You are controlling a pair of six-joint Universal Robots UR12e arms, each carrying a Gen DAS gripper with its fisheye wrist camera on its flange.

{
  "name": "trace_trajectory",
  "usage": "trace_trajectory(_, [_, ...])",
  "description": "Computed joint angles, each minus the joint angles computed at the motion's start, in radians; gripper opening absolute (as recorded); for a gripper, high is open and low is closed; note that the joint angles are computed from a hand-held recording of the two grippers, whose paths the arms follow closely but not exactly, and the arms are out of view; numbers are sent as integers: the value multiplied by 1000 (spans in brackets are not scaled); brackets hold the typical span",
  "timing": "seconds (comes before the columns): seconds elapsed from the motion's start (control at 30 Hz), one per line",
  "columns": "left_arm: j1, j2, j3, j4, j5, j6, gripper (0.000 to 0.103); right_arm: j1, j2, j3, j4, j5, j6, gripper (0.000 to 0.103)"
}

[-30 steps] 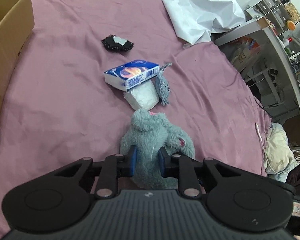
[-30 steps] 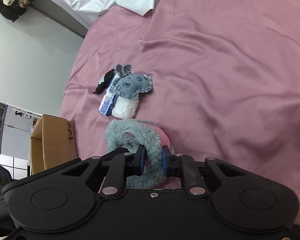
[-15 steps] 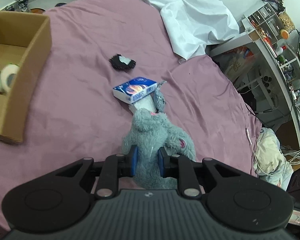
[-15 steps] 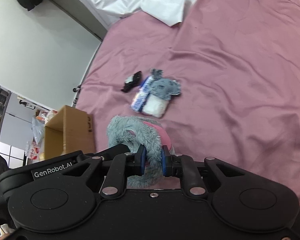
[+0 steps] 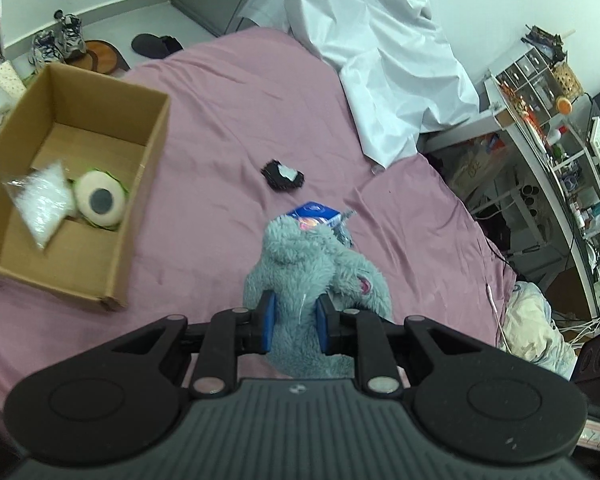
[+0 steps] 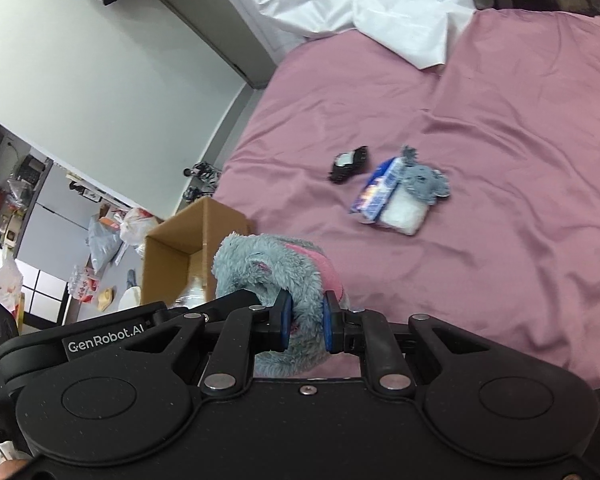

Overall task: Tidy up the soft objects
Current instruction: 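Carry the grey fluffy plush with both tools over the cardboard box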

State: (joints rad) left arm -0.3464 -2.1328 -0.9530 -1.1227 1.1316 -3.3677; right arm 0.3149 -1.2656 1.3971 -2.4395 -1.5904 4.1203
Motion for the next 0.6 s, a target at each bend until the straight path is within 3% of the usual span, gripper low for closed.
trace_trajectory(0.6, [66, 31, -29, 30, -27, -2, 20, 52, 93, -167, 63, -38, -44, 16])
